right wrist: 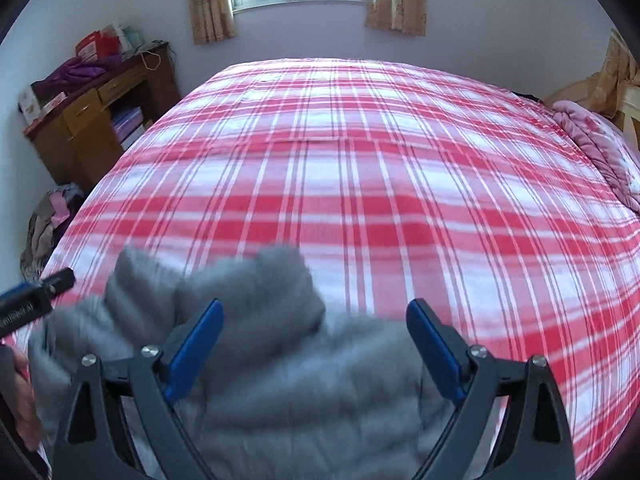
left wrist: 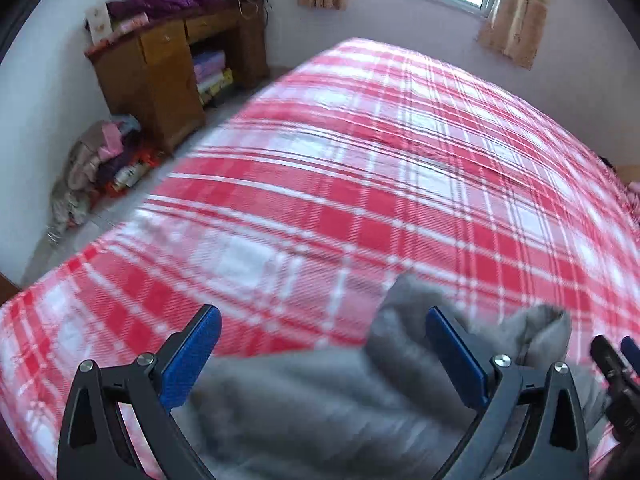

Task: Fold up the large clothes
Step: 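Grasp the jacket hem with the left gripper while the right gripper grasps the hem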

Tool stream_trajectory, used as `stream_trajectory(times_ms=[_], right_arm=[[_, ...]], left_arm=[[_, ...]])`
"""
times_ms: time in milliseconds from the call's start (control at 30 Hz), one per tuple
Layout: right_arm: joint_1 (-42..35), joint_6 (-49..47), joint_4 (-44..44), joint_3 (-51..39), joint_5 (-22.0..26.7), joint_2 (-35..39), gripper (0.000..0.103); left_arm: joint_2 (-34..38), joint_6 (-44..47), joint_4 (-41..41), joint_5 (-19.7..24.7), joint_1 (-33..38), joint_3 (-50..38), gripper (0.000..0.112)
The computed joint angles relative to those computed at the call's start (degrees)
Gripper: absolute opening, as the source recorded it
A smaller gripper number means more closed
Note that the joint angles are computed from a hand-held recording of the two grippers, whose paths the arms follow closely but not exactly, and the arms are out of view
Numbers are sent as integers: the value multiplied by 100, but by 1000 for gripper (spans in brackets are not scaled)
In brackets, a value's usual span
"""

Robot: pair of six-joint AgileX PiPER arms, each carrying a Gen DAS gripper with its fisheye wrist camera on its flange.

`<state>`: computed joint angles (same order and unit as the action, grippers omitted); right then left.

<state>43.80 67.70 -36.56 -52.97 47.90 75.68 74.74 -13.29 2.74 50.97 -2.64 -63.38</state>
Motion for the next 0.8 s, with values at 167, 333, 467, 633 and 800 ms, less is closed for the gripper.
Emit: stream_trajectory(times_ms=[167,333,467,633,800], right_arm=[[-728,-912,626,-629,-420,828,95],[-1059,-1631,1131,-903,-620,1390,95],[-1183,-2412,1655,-779,-648,1347,59],[-1115,-2944,2002,-80,-633,393,9],[-225,-2046,1144,775,-84,-1184,7]], left_arm=[[870,-285,-62,-23,-352,-610,102],[1114,-32,100,-122,-720,-498,101],[693,1347,-943,61,-296,-27,29],[-1030,2481,-1286,62,147,844,14],[-2587,4175,-2222,354,1286,1636,12]])
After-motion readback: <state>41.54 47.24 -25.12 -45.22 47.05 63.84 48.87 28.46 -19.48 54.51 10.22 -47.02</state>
